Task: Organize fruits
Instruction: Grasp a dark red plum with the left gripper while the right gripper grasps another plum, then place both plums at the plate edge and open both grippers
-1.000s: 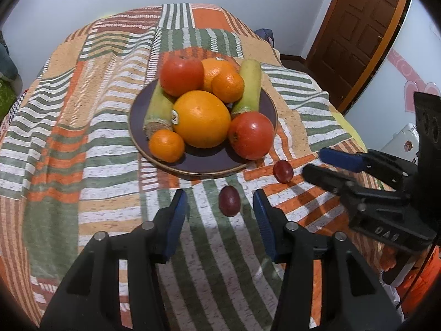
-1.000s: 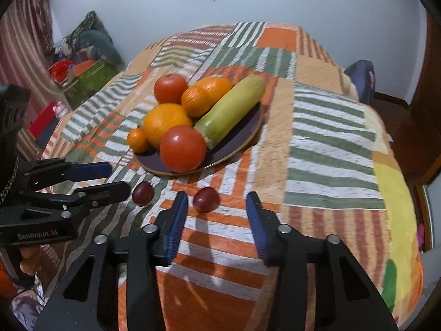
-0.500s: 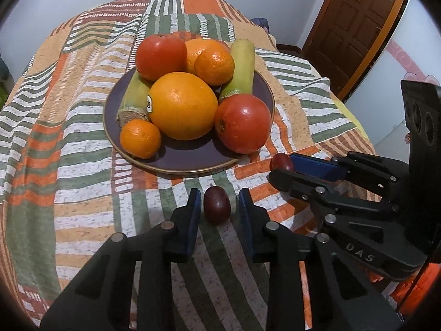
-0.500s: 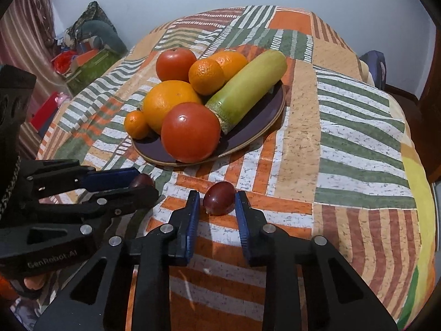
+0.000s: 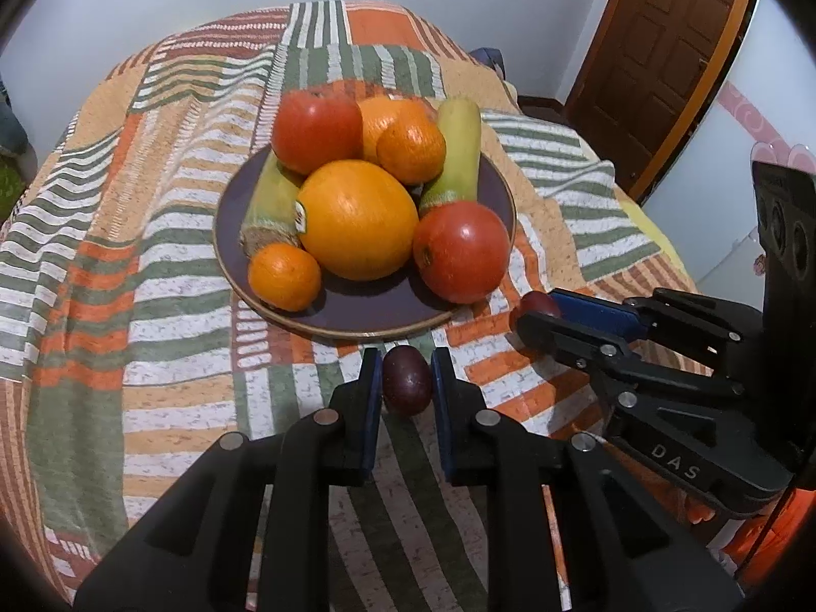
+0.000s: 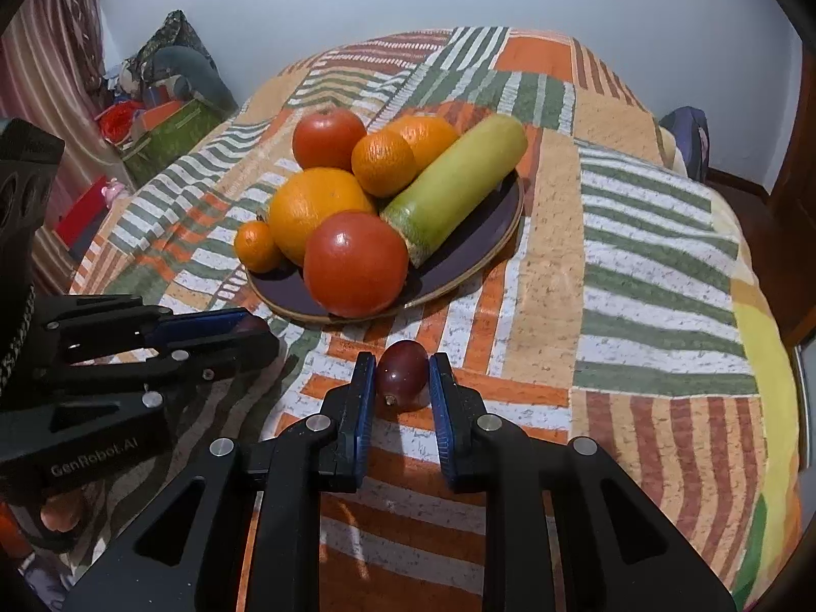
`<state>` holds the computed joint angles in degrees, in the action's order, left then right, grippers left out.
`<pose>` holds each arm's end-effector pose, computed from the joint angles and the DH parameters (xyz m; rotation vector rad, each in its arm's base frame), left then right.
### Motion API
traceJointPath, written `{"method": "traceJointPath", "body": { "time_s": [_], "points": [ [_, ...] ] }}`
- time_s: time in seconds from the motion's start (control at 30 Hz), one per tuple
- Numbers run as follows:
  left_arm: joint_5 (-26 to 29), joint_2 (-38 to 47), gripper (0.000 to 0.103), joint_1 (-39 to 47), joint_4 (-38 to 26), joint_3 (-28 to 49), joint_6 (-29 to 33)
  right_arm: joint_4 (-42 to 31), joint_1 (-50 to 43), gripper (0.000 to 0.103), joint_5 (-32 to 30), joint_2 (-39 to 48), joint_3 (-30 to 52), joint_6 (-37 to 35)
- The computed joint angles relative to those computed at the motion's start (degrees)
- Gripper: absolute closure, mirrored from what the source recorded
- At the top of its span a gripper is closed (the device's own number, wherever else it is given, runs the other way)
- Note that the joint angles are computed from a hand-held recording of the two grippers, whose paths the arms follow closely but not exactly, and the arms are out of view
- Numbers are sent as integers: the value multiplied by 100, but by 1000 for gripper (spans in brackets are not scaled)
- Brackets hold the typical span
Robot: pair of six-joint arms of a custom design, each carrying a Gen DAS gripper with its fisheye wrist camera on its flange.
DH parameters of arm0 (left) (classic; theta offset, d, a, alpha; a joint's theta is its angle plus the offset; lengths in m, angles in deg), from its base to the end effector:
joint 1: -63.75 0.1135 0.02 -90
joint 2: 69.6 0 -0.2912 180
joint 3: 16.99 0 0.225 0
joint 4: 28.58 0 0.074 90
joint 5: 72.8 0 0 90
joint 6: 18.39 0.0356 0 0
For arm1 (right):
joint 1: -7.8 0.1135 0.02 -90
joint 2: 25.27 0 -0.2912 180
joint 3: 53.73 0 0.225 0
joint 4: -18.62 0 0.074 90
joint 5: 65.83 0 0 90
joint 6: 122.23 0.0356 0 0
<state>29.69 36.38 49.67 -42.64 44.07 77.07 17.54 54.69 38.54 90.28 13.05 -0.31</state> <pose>0.3042 -0.0842 0.1414 0.5187 2.5472 -0.3377 0.2551 0.2596 0.1241 -0.2054 2.4221 0.3268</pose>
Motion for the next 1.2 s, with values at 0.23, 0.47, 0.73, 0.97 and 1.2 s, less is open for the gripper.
{"method": "traceJointPath", "body": {
  "time_s": [0.23,0.47,0.73,0.97,1.2],
  "points": [
    [34,-56,84,178,-48,188,-63,32,-90,84,147,-130,50,-130],
    [19,154,84,233,-102,418,-88,-21,-220,84,224,0,301,-244],
    [10,446,84,212,-131,617,-84,29,-392,84,59,203,473,-303],
    [3,588,84,185,-129,698,-101,78,-418,84,-39,313,487,-289],
    [-66,655,84,155,-149,758,-123,-1,-437,83,-63,317,543,-279]
  ]
}}
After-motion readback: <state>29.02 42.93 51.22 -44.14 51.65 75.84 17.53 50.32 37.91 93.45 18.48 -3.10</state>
